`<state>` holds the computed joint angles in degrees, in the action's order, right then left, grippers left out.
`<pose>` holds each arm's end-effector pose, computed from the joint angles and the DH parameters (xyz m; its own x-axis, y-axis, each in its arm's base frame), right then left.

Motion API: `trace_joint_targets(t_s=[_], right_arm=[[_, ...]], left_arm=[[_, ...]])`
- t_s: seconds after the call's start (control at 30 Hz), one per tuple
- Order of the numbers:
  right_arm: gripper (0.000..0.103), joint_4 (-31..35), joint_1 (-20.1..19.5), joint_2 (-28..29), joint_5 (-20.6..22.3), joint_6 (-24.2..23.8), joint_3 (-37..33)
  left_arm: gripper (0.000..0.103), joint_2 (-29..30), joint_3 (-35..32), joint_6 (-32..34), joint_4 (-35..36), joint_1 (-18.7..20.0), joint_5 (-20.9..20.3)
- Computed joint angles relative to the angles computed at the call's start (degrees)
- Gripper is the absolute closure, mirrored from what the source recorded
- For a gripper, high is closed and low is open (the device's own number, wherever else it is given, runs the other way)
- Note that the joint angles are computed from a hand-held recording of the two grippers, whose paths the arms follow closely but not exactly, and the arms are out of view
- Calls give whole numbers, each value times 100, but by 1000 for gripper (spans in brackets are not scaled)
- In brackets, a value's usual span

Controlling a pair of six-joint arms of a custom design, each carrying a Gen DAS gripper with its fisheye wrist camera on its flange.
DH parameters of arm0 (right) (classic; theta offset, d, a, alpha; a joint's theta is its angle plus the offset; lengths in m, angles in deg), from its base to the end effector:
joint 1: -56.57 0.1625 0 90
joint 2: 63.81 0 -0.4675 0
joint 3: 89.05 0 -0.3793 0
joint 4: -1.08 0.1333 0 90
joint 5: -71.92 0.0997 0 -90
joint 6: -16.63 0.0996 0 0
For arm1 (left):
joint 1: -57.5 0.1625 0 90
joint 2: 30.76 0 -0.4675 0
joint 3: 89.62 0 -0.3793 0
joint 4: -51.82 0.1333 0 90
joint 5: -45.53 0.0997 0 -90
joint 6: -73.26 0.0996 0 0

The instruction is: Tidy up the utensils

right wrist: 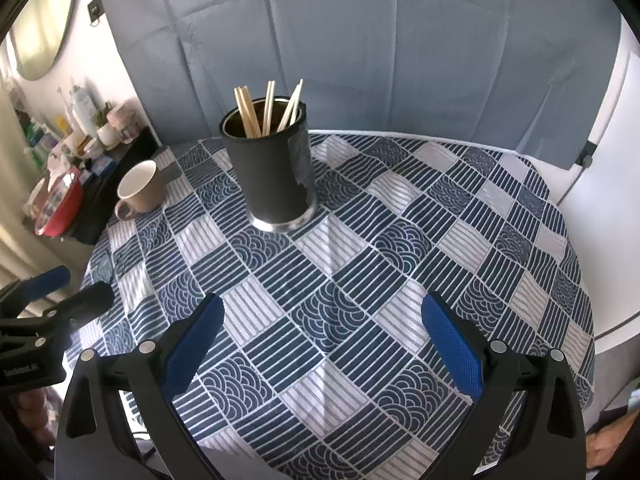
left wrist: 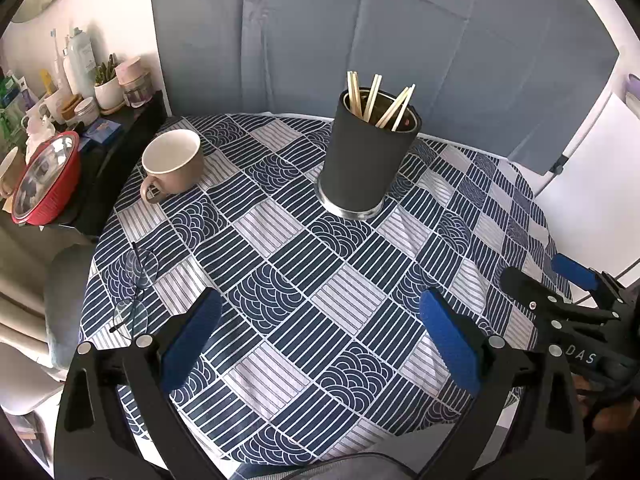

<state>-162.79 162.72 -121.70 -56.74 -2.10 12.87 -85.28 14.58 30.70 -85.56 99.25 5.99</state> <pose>0.2481 -0.6011 0.2770 -0.7147 -0.1905 0.6730 -0.4971 0.8152 -0.2972 -0.3181 -0.5655 0.1866 -0.7994 -0.0850 -0.5947 0.2780 0.8253 -0.4916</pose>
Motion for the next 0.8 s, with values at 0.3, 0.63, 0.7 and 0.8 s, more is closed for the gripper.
trace_joint_targets(t_s=[0.3,0.63,0.7,0.8], right_arm=[[8,-14,21,-13,-48,12,23],[8,-18,25,14,-45,-11,-31],[8,-8,26,17,-56,-5,-38],[8,-6,25,19,-51,2,-47]], left_arm=[[6,1,1,66,-21,-2,-9],[6,27,-7,242,-129,-49,118],[6,27,-3,261,-142,-59,144],[6,37,4,363,-223,-80,194]])
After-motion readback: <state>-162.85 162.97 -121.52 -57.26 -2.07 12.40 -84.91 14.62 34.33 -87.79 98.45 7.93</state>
